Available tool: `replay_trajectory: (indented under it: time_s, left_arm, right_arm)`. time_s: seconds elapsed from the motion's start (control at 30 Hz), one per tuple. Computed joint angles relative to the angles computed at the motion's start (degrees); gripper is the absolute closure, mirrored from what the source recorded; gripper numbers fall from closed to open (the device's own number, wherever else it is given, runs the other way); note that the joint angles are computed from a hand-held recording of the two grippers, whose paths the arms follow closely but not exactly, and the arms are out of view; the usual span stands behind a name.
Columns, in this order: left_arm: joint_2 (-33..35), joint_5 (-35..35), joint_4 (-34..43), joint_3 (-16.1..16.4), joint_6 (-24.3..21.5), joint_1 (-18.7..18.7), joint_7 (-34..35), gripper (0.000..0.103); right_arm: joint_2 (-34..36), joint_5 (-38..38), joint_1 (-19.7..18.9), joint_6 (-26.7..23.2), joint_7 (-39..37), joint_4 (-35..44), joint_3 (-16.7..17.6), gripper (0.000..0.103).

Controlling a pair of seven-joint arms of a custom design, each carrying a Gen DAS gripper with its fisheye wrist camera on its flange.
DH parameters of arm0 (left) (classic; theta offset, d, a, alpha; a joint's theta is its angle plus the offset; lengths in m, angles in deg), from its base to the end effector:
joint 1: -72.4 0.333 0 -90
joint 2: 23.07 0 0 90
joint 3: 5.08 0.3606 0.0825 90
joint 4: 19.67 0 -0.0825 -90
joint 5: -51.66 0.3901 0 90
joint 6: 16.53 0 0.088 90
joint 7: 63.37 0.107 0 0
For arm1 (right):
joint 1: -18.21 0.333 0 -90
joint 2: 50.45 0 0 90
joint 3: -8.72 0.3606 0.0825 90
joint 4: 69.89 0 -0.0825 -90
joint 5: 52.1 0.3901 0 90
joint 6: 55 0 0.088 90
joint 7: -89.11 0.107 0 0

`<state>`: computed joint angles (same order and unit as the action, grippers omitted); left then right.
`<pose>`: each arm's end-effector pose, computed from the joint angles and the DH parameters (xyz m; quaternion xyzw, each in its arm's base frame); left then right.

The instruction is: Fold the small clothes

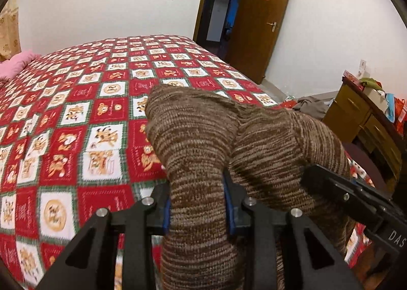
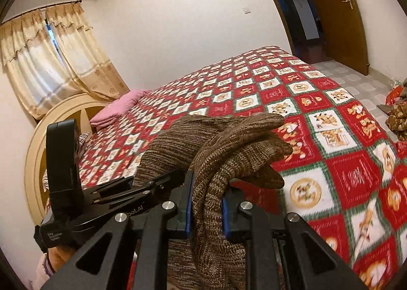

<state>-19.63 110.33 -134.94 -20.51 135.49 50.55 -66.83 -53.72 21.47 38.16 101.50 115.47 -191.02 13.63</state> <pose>0.4742 -0.3864 0.5220 -0.7009 0.5748 -0.3552 0.2286 0.5304 0.2065 0.5357 -0.7510 0.4485 -0.0648 0.4803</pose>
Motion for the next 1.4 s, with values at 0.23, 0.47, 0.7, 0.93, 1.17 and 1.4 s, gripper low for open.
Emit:
replay_trajectory:
  time_s: [0.23, 0.47, 0.7, 0.93, 1.17, 1.4]
  left_arm:
    - [-2.88, -1.63, -3.13, -1.92, 1.52, -1.15, 1.61, 0.071]
    - [1.96, -5.92, 0.98, -2.87, 4.60, -3.32, 9.02, 0.071]
    - [12.67, -9.82, 13.60, -1.09, 5.23, -6.12, 18.30, 0.070]
    - [24.20, -6.82, 28.93, 6.03, 4.31, -11.86, 18.24, 0.070]
    - [34.81, -14.72, 40.64, 6.37, -3.06, -12.28, 25.92, 0.054]
    - [28.58, -16.49, 29.92, 7.11, 5.69, -10.08, 19.69, 0.029]
  right_arm:
    - [-9.02, -0.66, 1.06, 1.13, 0.06, -8.49, -0.39, 0.085]
    - [-17.63, -8.85, 0.49, 2.53, 5.11, -17.14, -2.20, 0.085]
    - [-16.96, -9.21, -1.45, 4.12, 4.97, -16.76, -6.43, 0.086]
    - [-5.10, 0.06, -1.91, 14.73, -8.82, -7.05, -7.95, 0.086]
    - [9.57, -17.60, -7.90, 15.35, 7.97, 2.03, -6.53, 0.086]
    - [10.75, -9.25, -16.61, 0.60, 10.56, 5.55, -4.54, 0.078]
